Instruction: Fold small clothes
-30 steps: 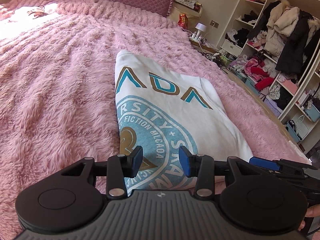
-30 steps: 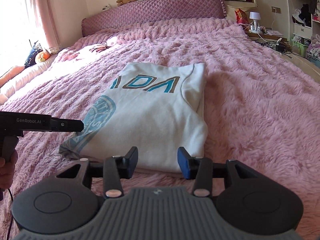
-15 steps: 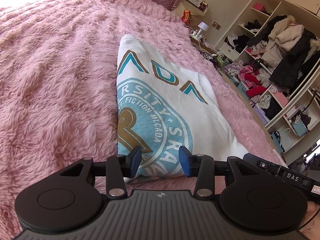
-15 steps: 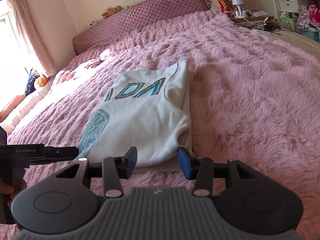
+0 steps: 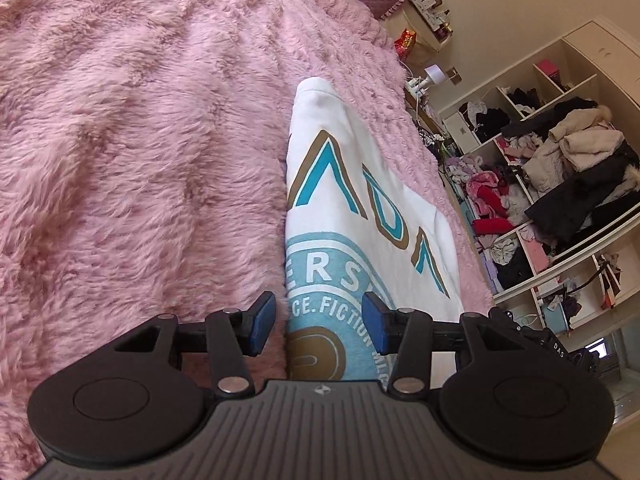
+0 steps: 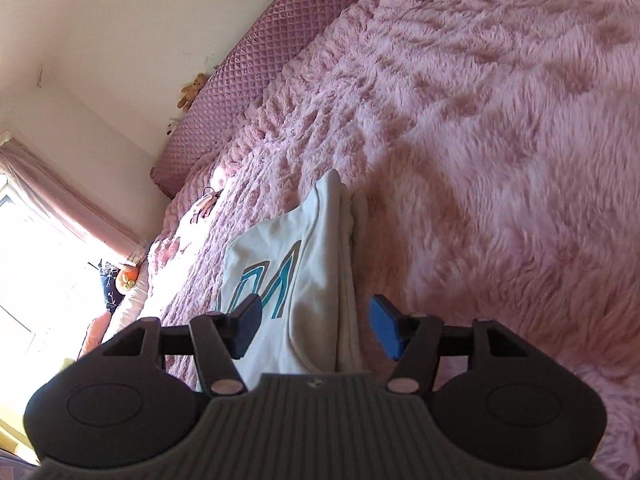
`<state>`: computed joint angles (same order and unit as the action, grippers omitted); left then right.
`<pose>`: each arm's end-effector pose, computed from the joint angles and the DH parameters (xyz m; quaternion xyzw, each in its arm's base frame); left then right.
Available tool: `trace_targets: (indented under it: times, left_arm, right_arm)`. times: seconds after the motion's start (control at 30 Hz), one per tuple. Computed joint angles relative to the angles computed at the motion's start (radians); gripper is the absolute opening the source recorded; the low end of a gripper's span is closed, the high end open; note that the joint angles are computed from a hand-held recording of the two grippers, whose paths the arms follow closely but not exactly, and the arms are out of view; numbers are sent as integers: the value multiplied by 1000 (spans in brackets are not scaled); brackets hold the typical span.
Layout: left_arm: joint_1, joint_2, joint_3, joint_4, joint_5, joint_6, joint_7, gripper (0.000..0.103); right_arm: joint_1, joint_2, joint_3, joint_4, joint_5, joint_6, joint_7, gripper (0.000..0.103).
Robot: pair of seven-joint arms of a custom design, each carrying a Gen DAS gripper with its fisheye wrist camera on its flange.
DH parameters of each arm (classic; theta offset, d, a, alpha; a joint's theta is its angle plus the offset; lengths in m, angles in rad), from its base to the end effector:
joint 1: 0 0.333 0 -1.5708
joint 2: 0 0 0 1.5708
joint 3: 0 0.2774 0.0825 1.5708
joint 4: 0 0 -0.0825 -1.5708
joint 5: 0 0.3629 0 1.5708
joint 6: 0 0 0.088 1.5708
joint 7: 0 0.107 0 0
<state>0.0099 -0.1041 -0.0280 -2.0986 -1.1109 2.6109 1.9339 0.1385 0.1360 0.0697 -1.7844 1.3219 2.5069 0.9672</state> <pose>0.5469 0.0092 0.4961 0.7456 -0.4737 0.4685 0.0137 0.6076 0.1190 0.5043 -0.5628 0.6220 0.0857 0.5376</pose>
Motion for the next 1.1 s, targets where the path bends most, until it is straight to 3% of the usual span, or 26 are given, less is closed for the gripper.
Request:
trace_targets:
  times: [0.23,0.33,0.53,0.8,1.03,1.07,1.1]
  left_arm:
    - [33,90,-4,71,-164,-101,108,62]
    - [59,143,-19,121,-235,-142,133,67]
    - [114,256,-62,243,-262,-208,119,74]
    - [184,385,-122,379,-310,-291,124,82]
    - [223,460,-167,445,-340,-314,126,80]
    - [214,459,-167,450,-304,-298,123,75]
    - [199,457,-160,457,-228,-279,101,54]
  right_arm:
    - [-18,93,18,83,-40,-61,33,61]
    - [-16,120,32,116,-57,-43,24,61]
    - [-43,221,72,232,-21,-83,24,62]
    - [-53,317,116,350,-56,-90,21,71]
    - [-60,360,139,409,-118,-99,46,73]
    - [-61,360,141,410,-124,-98,46,71]
    - [-59,358,139,408,-137,-96,44,67]
